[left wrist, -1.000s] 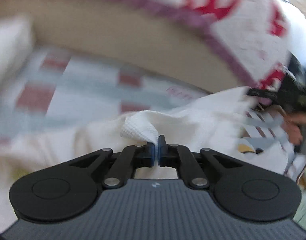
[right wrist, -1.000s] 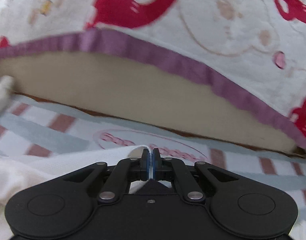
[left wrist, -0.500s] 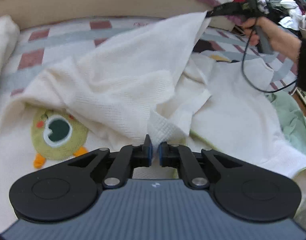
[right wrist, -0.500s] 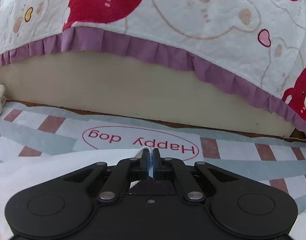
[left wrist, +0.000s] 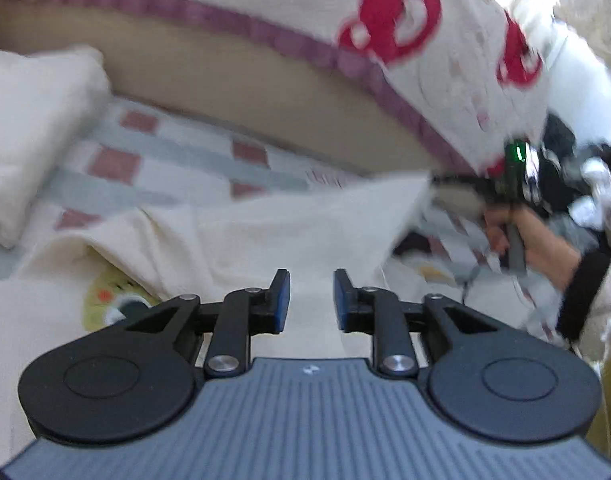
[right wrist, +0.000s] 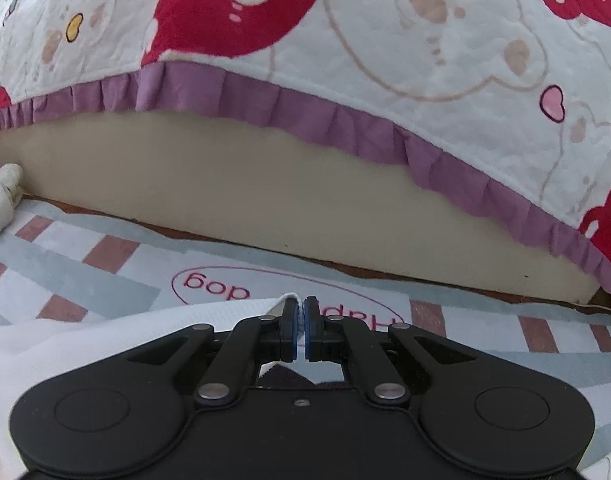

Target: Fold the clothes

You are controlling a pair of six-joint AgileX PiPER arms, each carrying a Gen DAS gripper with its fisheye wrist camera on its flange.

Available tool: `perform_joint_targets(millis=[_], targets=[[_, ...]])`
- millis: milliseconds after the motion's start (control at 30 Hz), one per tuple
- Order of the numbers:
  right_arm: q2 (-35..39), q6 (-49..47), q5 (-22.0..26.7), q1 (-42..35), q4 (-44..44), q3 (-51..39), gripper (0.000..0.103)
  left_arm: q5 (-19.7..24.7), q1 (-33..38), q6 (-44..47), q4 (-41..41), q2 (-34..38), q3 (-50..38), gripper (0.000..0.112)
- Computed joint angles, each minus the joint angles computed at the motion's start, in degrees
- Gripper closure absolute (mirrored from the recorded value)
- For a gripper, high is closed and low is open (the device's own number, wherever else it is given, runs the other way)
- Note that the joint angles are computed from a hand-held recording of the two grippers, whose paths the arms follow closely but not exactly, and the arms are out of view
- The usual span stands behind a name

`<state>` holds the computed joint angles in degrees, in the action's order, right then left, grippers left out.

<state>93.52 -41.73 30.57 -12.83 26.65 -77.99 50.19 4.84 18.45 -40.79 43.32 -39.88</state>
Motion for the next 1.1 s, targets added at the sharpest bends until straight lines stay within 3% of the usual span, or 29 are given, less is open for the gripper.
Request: perform_joint_targets(millis=[100,200,267,300,333,367,500,600,667,767,900,1000,1067,1100], targets=[[0.01,-0.46,-0.52,0.24,0.37,0.42,0.100,-4.67,-11.45,-6.58,7.08,4.73,-0.70,0.081],[0.23,-0.64,-0.49,-0.14,1.65,0.64,0.100,-7.12,-20.92,-14.99,16.34,9.93,-1.51,0.047],[0.45,-1.64,0.07,-0.66,3.09,0.36,0.100,-7.79,-27.16,-25.05,27.27,12.91,-2.21,0.048],[0.56,-2.58,0.33,-0.93,4.12,0.25,0.100,-8.09,-28.57,-28.28,31.11,13.53,-1.98,0.060],[0.68,-3.61,0.60,-1.21,5.20,0.14,0.100,-7.38,-29.08,-29.30,33.88,14.18,-2.40,0.108],[1.24,-3.60,1.22,-1.22,5.10,-0.71,0.100,-6.73,-29.64,-30.87,37.90,14.71,-3.22,0.108],[4.24,-2.93,4.12,-0.82,3.64,-5.65,0.100,-7.71,-25.54,-32.36,58.23,14.83,-10.76,0.109],[8.17,-0.56,5.47,1.13,0.55,-12.39,0.100,-11.11,-11.64,-25.08,54.52,22.01,-22.62,0.109],[11.44,2.63,5.69,3.42,-2.97,-17.97,0.100,-12.33,-4.46,-20.47,51.53,31.06,-33.08,0.109],[16.71,8.12,4.87,7.50,-9.81,-26.82,0.100,-12.86,-1.43,-21.88,57.68,45.90,-48.80,0.109],[22.23,23.08,-2.84,13.94,-30.43,-32.26,0.098,-13.42,-0.78,-26.24,65.23,61.51,-63.66,0.105],[25.09,33.30,-0.89,16.17,-40.12,-34.98,0.088,-10.88,0.28,-27.50,61.03,69.24,-71.92,0.104],[24.79,33.16,-0.55,15.63,-38.30,-33.73,0.065,-9.60,0.35,-28.43,60.24,70.60,-72.43,0.094],[23.95,31.64,-1.19,14.75,-35.99,-32.05,0.059,-9.33,0.37,-28.32,60.08,71.02,-72.36,0.080]])
